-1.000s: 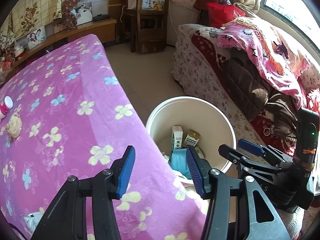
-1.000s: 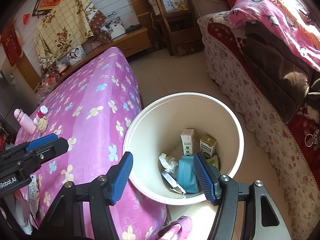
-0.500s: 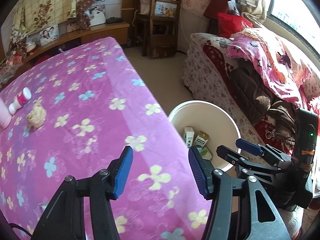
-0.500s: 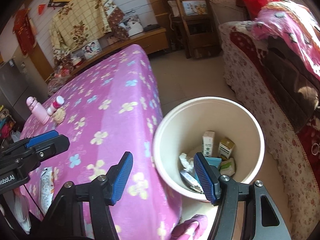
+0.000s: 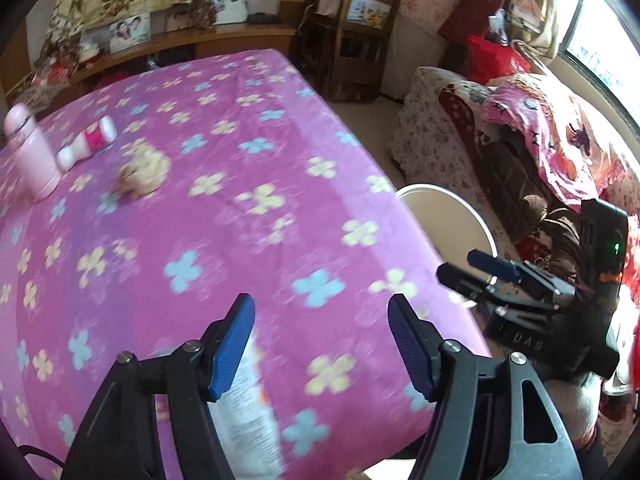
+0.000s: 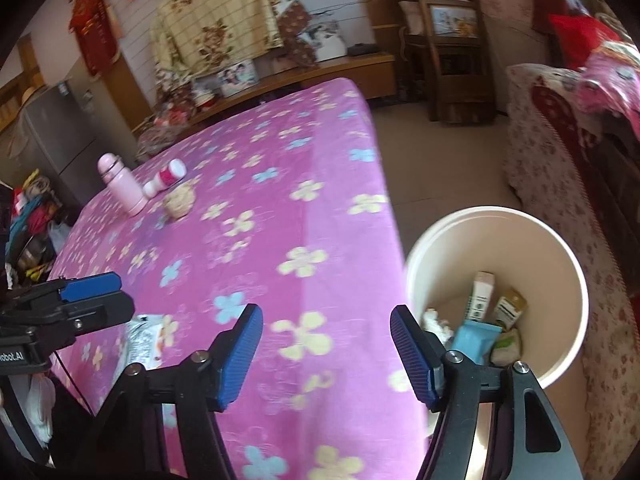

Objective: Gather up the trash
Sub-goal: 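Move both tools back over the white sachet and crumpled paper, then grasp the white printed sachet with the left tool while the right tool grasps the crumpled beige paper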

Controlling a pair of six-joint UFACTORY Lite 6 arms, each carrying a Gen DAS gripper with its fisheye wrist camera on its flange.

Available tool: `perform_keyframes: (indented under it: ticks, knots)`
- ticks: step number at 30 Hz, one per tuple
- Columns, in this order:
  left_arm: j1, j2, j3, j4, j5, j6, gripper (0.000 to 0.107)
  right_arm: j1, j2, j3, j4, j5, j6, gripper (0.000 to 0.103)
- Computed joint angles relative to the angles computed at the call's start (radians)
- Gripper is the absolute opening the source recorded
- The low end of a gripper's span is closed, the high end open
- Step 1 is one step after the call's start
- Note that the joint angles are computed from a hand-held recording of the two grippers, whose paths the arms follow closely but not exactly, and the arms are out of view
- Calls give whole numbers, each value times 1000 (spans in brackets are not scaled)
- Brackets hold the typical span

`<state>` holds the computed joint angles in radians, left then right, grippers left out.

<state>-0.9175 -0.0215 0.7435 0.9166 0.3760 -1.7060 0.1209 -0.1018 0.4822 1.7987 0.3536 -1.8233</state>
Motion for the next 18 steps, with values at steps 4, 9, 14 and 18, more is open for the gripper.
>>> perform_keyframes:
  ticks: [4,9,14,18]
  knots:
    - [16,-129,-158,-42,7,12,70,111,22,12,89,-28,-38,70]
    - [-31,-190,-304,25,16,-149,71,224,59,38,196,-62,-97,70]
    - [-48,-122,-381,251,-35,-467,72,303,89,67,261,-93,-132,70]
    - [-40,-32,-389,496,-64,-747,72,361,108,94,299,-124,-150,70]
